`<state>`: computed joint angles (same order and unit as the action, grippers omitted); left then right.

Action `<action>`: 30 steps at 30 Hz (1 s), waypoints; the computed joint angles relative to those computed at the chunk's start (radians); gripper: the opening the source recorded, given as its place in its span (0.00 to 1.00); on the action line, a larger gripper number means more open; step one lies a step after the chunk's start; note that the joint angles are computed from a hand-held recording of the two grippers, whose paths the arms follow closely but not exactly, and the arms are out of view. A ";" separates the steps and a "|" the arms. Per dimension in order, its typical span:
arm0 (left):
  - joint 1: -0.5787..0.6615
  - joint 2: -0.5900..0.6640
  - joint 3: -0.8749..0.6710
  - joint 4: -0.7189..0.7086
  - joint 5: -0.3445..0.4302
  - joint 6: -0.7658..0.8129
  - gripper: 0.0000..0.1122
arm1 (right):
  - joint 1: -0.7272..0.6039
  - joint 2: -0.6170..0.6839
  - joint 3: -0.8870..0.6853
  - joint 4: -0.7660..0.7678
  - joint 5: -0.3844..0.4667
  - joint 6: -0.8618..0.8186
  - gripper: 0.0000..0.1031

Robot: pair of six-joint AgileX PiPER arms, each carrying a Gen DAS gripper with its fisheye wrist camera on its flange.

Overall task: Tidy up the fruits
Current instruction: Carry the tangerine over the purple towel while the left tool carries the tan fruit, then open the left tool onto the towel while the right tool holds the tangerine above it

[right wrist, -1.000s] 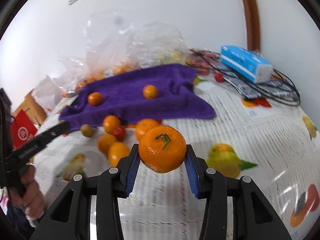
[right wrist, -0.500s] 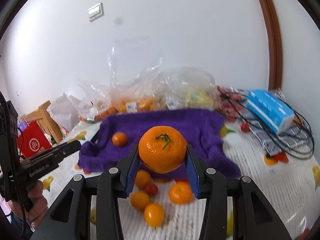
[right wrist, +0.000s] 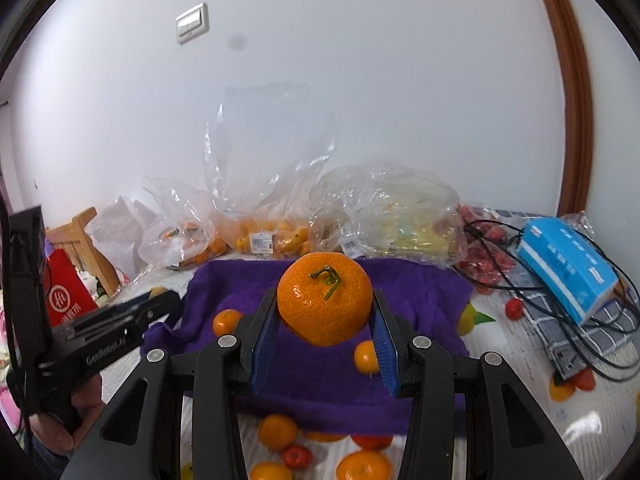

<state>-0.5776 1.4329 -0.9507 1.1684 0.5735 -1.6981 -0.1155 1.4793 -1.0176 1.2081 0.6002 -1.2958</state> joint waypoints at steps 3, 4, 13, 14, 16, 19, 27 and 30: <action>0.031 0.015 0.038 0.077 -0.047 -0.102 0.23 | 0.005 0.048 0.000 0.038 -0.009 -0.036 0.43; 0.039 0.022 0.041 0.075 -0.051 -0.106 0.23 | -0.002 0.067 0.008 0.069 -0.004 -0.065 0.43; 0.079 0.051 0.061 0.128 -0.085 -0.173 0.23 | -0.050 0.116 -0.003 0.096 -0.058 -0.070 0.43; 0.084 0.055 0.062 0.133 -0.094 -0.176 0.23 | -0.057 0.119 -0.005 0.100 -0.054 -0.068 0.43; 0.093 0.066 0.056 0.118 -0.108 -0.161 0.23 | -0.053 0.126 -0.008 0.086 -0.074 -0.055 0.43; 0.098 0.075 0.051 0.101 -0.112 -0.150 0.23 | -0.035 0.142 -0.013 0.041 -0.115 -0.018 0.43; 0.118 0.087 0.043 0.035 -0.133 -0.107 0.23 | -0.029 0.181 -0.030 -0.022 -0.118 0.044 0.43; 0.132 0.093 0.040 0.010 -0.149 -0.089 0.23 | -0.016 0.197 -0.036 -0.047 -0.132 0.062 0.43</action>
<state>-0.4453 1.5261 -0.9112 1.1782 0.4248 -1.7872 -0.1314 1.6764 -1.0532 1.1610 0.4681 -1.2340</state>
